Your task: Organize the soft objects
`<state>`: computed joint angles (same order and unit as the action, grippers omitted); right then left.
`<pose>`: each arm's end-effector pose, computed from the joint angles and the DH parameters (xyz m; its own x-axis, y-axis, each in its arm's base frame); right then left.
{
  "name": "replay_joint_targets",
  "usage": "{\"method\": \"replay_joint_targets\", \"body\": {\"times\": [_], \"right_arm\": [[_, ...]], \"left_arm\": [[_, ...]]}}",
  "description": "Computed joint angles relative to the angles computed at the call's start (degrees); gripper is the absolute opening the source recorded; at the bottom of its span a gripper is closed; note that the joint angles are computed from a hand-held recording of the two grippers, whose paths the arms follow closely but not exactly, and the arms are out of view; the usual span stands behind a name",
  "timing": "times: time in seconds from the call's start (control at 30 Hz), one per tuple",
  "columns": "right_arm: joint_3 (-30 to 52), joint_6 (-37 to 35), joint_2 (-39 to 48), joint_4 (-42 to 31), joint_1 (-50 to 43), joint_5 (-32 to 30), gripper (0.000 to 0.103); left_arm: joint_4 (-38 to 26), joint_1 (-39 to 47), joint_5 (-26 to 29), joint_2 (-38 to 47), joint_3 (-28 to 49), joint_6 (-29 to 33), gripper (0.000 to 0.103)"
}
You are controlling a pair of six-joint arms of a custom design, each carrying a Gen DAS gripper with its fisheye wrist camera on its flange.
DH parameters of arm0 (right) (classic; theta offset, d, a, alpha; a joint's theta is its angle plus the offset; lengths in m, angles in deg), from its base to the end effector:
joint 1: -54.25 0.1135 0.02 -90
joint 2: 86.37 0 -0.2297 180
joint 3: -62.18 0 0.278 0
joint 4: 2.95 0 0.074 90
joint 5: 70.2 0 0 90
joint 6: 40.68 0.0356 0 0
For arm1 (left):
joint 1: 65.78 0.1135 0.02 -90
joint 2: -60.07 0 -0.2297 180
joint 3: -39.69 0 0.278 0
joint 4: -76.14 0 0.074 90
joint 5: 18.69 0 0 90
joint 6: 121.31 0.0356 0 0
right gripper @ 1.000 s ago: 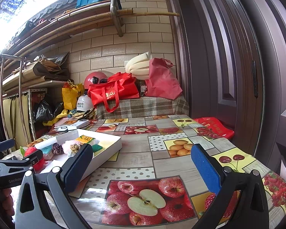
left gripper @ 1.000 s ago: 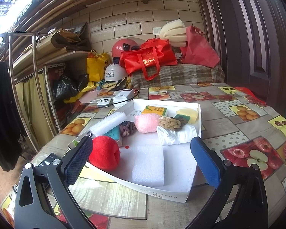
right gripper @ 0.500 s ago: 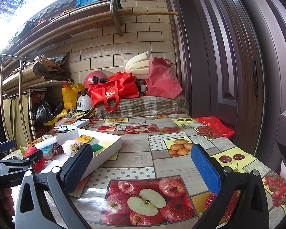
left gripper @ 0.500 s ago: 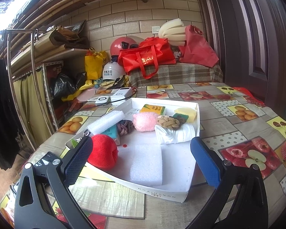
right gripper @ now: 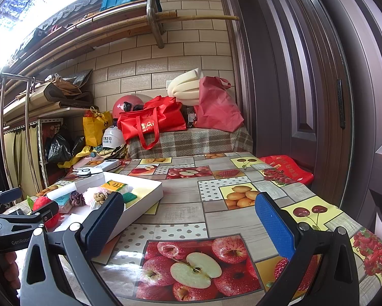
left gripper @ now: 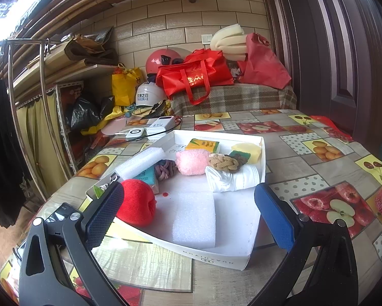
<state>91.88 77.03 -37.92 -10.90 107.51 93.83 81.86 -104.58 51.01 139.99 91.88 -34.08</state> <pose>0.1505 0.1444 0.1584 -0.1016 0.0778 -0.9918 0.3846 0.9225 0.0330 0.2614 -0.1943 0.1701 -0.3080 0.1895 -0.9323 0.3225 0.9427 0.0851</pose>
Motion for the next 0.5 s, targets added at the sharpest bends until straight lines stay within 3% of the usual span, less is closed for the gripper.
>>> {"method": "replay_joint_targets", "body": {"times": [0.5], "right_arm": [[0.05, 0.2, -0.1, -0.3, -0.05, -0.12, 0.103]], "left_arm": [[0.25, -0.5, 0.47, 0.31, -0.12, -0.32, 0.103]]}}
